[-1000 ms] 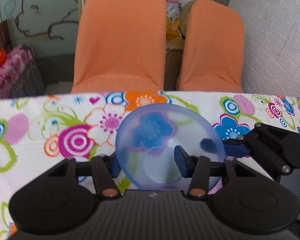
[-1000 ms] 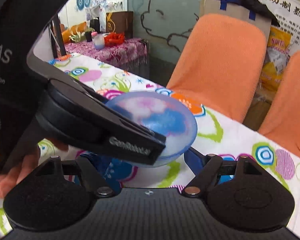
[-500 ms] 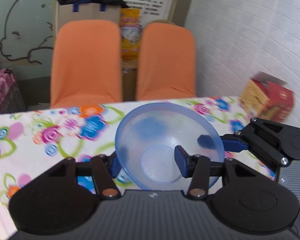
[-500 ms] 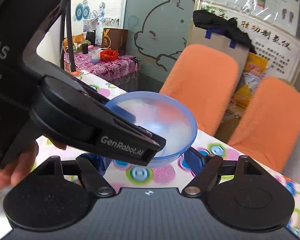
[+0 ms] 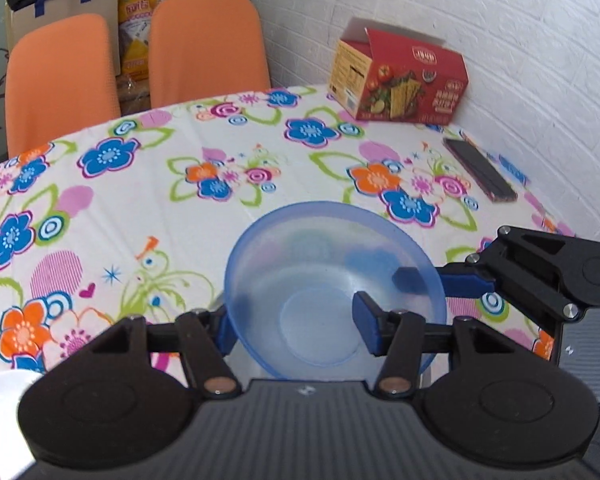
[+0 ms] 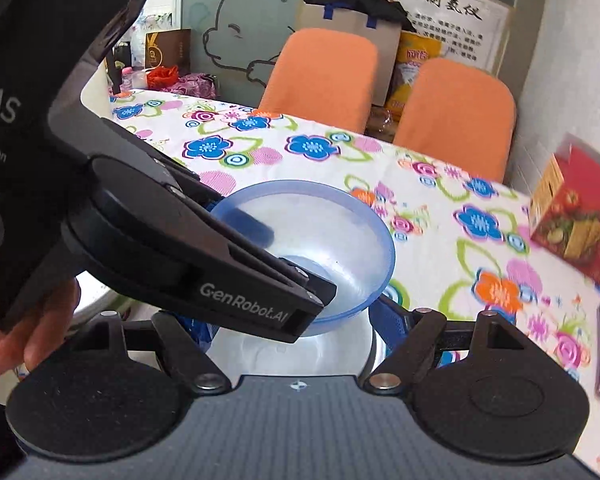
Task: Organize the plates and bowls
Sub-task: 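Carry the blue bowl with the right gripper and lower it into the white bowl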
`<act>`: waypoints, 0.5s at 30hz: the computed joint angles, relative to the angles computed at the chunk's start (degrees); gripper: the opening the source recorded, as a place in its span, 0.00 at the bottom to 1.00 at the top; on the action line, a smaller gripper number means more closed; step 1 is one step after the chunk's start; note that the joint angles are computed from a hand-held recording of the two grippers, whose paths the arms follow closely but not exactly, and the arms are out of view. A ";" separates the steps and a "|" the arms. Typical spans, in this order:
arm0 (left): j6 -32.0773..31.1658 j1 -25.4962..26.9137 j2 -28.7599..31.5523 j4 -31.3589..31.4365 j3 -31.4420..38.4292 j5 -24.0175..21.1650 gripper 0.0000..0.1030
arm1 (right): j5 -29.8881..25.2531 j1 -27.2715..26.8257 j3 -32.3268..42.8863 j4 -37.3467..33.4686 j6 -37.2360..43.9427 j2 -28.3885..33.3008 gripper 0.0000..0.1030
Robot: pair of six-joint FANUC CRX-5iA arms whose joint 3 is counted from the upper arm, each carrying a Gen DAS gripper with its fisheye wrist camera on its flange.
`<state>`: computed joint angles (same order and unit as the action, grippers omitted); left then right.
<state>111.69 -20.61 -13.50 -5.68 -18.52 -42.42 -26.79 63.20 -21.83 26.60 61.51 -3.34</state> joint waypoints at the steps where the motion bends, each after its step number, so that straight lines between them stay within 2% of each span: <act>1: 0.86 -0.53 0.29 -0.83 0.10 -0.26 0.53 | 0.67 -0.17 -0.33 -0.53 0.11 0.07 0.64; 5: 1.25 -0.24 0.51 -0.49 -1.27 0.37 0.56 | 3.91 -0.85 -2.72 -3.94 1.46 -0.96 0.64; 6: 0.00 0.51 0.19 1.36 -2.38 1.49 0.59 | 4.94 -0.81 -5.35 -3.68 1.25 -2.90 0.64; 9: -3.68 2.04 -0.28 5.28 -3.91 2.24 0.62 | 7.65 -0.96 -9.68 2.85 -4.65 -4.72 0.65; 10: -5.32 2.64 -0.74 7.00 -4.73 2.81 0.64 | 7.70 -1.05 -10.18 2.97 -5.19 -5.11 0.65; 13: -8.96 4.48 -1.97 11.42 -6.49 3.25 0.65 | 8.39 -1.47 -11.23 -1.41 -3.78 -7.06 0.65; 15: -9.94 5.52 -2.48 13.14 -7.04 2.64 0.66 | 8.72 -1.51 -12.47 -1.49 -5.43 -8.35 0.65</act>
<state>101.75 -15.09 -15.98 7.45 -25.56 -39.78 -18.07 61.70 -34.30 25.11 56.07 -11.69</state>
